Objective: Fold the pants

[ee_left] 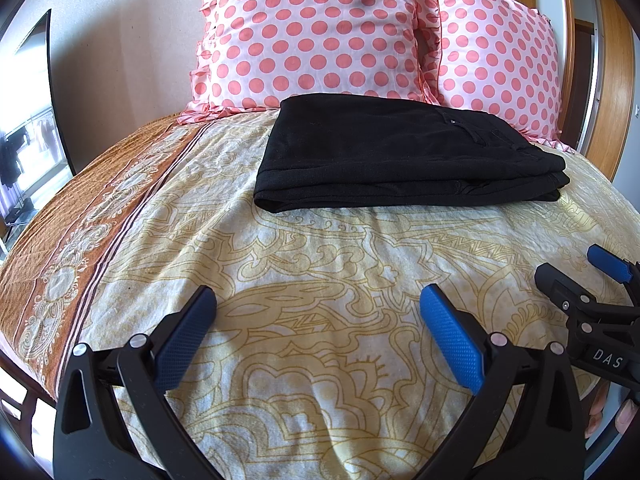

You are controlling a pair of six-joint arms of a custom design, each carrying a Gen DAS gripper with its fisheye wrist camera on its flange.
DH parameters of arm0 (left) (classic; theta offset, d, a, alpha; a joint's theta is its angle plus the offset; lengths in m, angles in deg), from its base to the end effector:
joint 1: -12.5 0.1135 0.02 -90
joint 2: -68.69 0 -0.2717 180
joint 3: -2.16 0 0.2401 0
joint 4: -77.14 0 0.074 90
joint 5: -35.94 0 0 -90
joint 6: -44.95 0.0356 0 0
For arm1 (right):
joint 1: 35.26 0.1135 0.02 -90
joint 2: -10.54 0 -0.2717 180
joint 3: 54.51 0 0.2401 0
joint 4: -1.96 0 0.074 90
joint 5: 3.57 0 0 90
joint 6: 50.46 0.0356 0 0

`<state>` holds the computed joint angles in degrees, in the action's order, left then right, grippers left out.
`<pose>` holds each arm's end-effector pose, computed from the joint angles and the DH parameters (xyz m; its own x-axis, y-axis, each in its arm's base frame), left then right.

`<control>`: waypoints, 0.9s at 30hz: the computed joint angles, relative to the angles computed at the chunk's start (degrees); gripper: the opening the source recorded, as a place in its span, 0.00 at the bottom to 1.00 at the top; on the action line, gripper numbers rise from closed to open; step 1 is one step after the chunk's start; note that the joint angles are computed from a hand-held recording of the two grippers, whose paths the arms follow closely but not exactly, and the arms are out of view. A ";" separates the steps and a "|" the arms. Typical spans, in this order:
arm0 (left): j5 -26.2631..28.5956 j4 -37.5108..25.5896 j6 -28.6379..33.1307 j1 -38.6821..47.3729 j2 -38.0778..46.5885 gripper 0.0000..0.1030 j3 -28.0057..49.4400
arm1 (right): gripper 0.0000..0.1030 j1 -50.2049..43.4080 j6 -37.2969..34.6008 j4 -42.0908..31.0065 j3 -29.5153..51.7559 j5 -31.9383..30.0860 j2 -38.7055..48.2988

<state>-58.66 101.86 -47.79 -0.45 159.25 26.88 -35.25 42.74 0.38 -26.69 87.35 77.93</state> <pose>0.1989 -0.0428 0.0941 -0.6480 0.1001 -0.7550 0.1337 0.9909 0.0167 0.1831 -0.0005 0.1393 -0.6563 0.0557 -0.7524 0.0486 0.9983 0.0315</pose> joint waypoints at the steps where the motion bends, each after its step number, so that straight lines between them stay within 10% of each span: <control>1: -0.01 0.05 -0.01 -0.02 0.02 0.98 -0.03 | 0.99 -0.01 0.01 0.05 -0.01 0.00 0.03; 27: 0.57 -2.22 0.22 0.52 -0.67 0.98 0.90 | 0.99 0.17 0.16 0.45 -0.14 0.20 0.19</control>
<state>-58.09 99.64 -47.57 0.07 158.58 27.78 -35.08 42.90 0.82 -26.83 87.54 78.12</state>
